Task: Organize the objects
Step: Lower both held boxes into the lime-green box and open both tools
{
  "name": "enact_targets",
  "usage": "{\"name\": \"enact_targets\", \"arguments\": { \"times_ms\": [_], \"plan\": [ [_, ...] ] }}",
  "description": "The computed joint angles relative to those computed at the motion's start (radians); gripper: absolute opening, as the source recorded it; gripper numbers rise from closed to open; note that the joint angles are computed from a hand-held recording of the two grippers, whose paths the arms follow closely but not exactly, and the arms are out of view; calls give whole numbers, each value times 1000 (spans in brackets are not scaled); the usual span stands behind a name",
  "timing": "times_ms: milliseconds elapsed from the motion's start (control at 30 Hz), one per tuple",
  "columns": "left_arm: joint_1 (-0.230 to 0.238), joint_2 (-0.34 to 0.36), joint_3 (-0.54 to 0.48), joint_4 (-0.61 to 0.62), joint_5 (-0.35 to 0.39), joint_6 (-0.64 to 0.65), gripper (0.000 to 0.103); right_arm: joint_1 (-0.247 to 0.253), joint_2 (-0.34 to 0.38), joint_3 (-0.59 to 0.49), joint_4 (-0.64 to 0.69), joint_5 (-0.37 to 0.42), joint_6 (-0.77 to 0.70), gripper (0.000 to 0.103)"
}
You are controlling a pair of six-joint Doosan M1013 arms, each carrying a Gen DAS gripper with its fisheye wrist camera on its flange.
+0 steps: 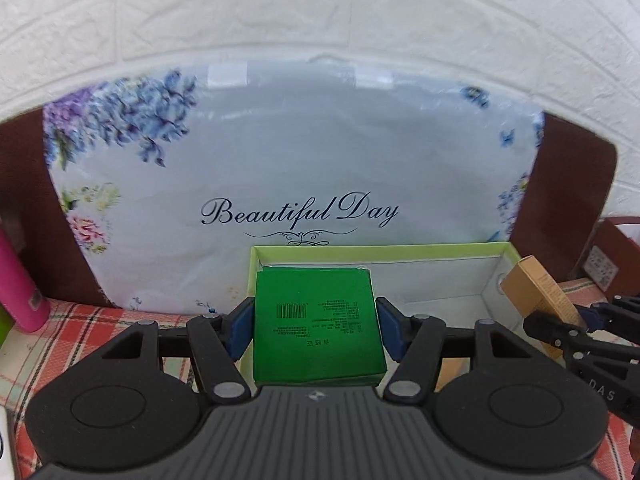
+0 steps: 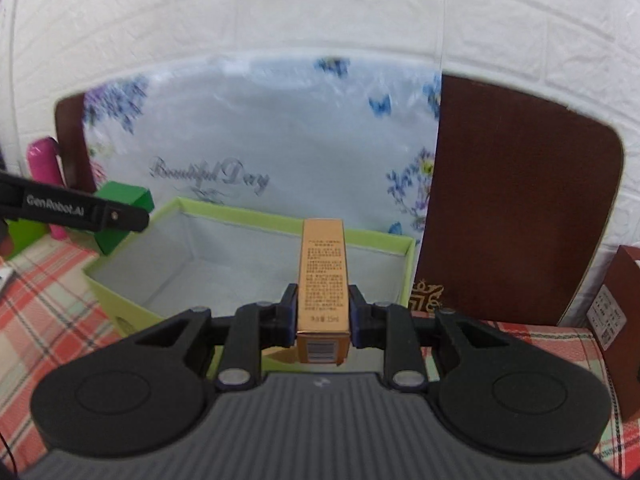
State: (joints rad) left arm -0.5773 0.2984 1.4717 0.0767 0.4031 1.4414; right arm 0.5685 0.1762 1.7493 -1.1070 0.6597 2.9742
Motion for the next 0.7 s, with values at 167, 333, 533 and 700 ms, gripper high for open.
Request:
{"name": "enact_targets", "arguments": {
  "times_ms": [167, 333, 533, 700],
  "plan": [
    [3, 58, -52, 10, 41, 24, 66, -37, 50, -42, 63, -8, -85, 24],
    [23, 70, -41, -124, -8, 90, 82, -47, 67, -48, 50, -27, -129, 66],
    [20, 13, 24, -93, -56, 63, 88, 17, 14, 20, -221, 54, 50, 89],
    [-3, -53, 87, 82, -59, -91, 90, 68, -40, 65, -271, 104, 150, 103]
  ]
}}
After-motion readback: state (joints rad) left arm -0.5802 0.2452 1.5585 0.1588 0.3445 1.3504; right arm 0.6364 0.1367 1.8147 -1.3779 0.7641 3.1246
